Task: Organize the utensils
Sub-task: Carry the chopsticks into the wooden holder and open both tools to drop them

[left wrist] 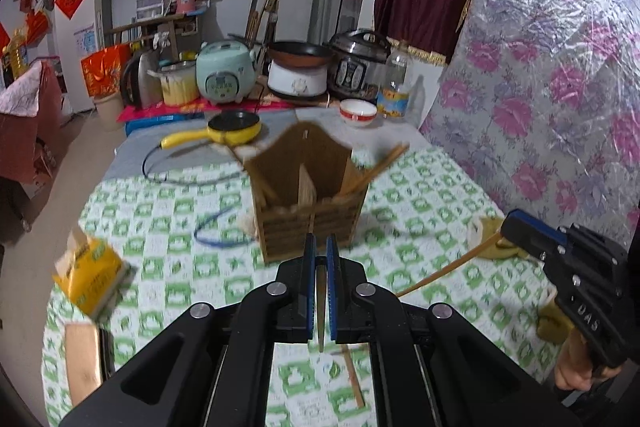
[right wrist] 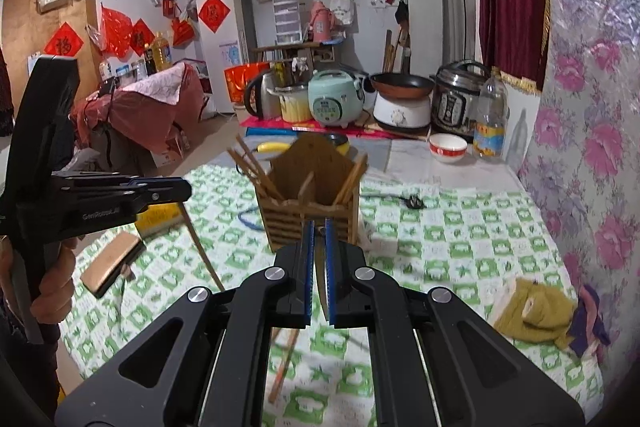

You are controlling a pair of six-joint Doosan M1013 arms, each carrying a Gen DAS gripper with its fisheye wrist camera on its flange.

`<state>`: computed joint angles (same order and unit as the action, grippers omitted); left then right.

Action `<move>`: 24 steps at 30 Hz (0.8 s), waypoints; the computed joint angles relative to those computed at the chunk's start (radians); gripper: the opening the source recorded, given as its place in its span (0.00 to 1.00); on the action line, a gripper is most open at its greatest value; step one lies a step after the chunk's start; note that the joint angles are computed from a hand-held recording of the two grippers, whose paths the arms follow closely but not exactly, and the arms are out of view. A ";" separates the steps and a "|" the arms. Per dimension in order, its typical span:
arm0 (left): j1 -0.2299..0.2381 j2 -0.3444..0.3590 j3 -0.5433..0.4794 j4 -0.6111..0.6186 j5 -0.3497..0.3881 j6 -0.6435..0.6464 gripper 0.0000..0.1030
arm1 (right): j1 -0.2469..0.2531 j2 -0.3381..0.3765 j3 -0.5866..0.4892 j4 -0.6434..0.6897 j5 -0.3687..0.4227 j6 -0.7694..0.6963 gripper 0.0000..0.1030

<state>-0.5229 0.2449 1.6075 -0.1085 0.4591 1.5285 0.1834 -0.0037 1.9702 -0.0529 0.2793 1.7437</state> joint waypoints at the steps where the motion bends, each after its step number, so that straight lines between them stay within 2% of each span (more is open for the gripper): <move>1: 0.000 0.003 -0.014 0.004 -0.002 -0.001 0.06 | -0.003 0.003 -0.011 0.026 -0.007 -0.026 0.06; 7: 0.003 0.022 -0.100 0.039 -0.034 -0.040 0.06 | -0.017 0.012 -0.062 0.140 -0.076 -0.128 0.06; 14: 0.014 0.077 -0.205 0.182 -0.078 -0.214 0.06 | -0.020 0.068 -0.132 0.083 -0.154 -0.047 0.06; 18: 0.013 0.128 -0.243 0.280 -0.068 -0.301 0.06 | -0.020 0.126 -0.177 0.040 -0.131 -0.010 0.06; 22: 0.024 0.185 -0.269 0.219 -0.025 -0.251 0.07 | -0.030 0.194 -0.216 0.159 -0.067 -0.132 0.06; 23: 0.026 0.193 -0.271 0.221 -0.014 -0.253 0.14 | -0.030 0.209 -0.224 0.148 -0.047 -0.121 0.08; 24: 0.027 0.202 -0.274 0.219 0.004 -0.248 0.31 | -0.030 0.222 -0.229 0.100 -0.028 -0.067 0.11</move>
